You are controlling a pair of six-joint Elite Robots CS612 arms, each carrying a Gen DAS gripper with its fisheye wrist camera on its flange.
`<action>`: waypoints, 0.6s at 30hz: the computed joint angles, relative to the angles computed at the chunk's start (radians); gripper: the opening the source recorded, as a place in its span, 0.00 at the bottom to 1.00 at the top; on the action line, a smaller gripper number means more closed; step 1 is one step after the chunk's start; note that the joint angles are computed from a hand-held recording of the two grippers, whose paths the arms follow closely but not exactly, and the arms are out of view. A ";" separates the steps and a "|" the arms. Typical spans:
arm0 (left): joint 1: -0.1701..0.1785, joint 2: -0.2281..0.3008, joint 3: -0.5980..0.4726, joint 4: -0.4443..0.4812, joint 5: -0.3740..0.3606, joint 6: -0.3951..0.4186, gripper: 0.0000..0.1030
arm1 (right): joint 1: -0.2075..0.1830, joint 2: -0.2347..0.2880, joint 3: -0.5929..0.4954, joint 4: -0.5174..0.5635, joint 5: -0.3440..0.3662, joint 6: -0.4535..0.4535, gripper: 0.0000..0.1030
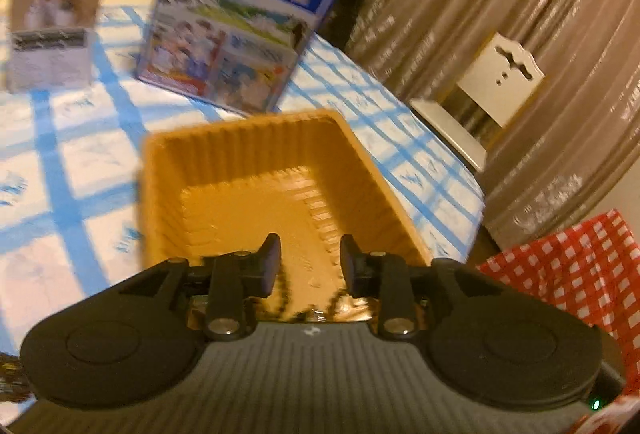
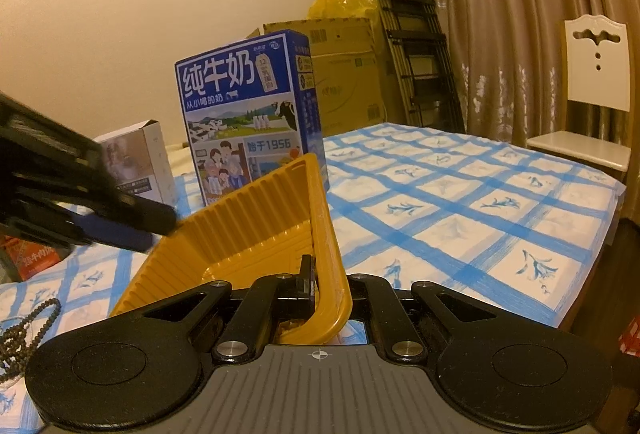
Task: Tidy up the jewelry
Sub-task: 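Lift the bead strand over the tray and open the left gripper, then grasp another dark bead strand with the left gripper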
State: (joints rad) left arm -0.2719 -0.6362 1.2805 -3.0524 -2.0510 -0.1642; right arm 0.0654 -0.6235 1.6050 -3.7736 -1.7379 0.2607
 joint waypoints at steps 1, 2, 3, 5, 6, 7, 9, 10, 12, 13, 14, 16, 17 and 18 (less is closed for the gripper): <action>0.005 -0.006 0.012 -0.016 0.020 -0.001 0.28 | 0.000 0.000 0.000 0.000 0.000 0.001 0.06; 0.010 -0.013 0.025 -0.029 0.039 0.001 0.28 | 0.000 0.000 0.000 0.000 0.000 0.001 0.05; 0.019 -0.020 0.038 -0.038 0.062 0.002 0.28 | 0.000 0.001 0.000 -0.001 0.000 0.000 0.05; 0.034 -0.033 0.059 -0.051 0.106 0.000 0.28 | 0.000 0.000 0.000 0.000 0.000 0.000 0.05; 0.043 -0.042 0.073 -0.057 0.132 0.002 0.28 | 0.000 0.000 0.000 0.000 0.000 0.001 0.05; 0.051 -0.048 0.083 -0.060 0.154 0.007 0.28 | 0.000 0.000 0.000 0.001 0.000 0.001 0.05; 0.066 -0.065 0.111 -0.067 0.218 0.023 0.28 | 0.000 0.000 0.000 0.000 -0.002 0.001 0.05; 0.074 -0.075 0.127 -0.071 0.252 0.029 0.28 | 0.000 0.000 0.000 0.000 0.000 0.000 0.05; 0.088 -0.088 0.152 -0.082 0.309 0.032 0.28 | -0.001 0.000 0.000 0.000 -0.001 0.000 0.05; 0.096 -0.095 0.167 -0.088 0.337 0.029 0.28 | -0.001 0.000 0.001 0.000 -0.001 -0.001 0.05; 0.102 -0.101 0.179 -0.093 0.359 0.024 0.28 | -0.001 0.000 0.001 0.000 -0.001 -0.001 0.05; 0.114 -0.111 0.207 -0.110 0.402 0.001 0.28 | -0.002 -0.001 0.003 0.001 -0.002 -0.002 0.05; 0.118 -0.114 0.219 -0.119 0.418 -0.012 0.28 | -0.002 -0.002 0.004 0.001 -0.003 -0.002 0.05; 0.122 -0.117 0.233 -0.128 0.432 -0.027 0.28 | -0.003 -0.002 0.004 0.001 -0.003 0.000 0.05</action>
State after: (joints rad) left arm -0.1499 -0.7533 1.5132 -3.1805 -1.6187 -0.1911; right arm 0.0629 -0.6254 1.6092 -3.7722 -1.7407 0.2605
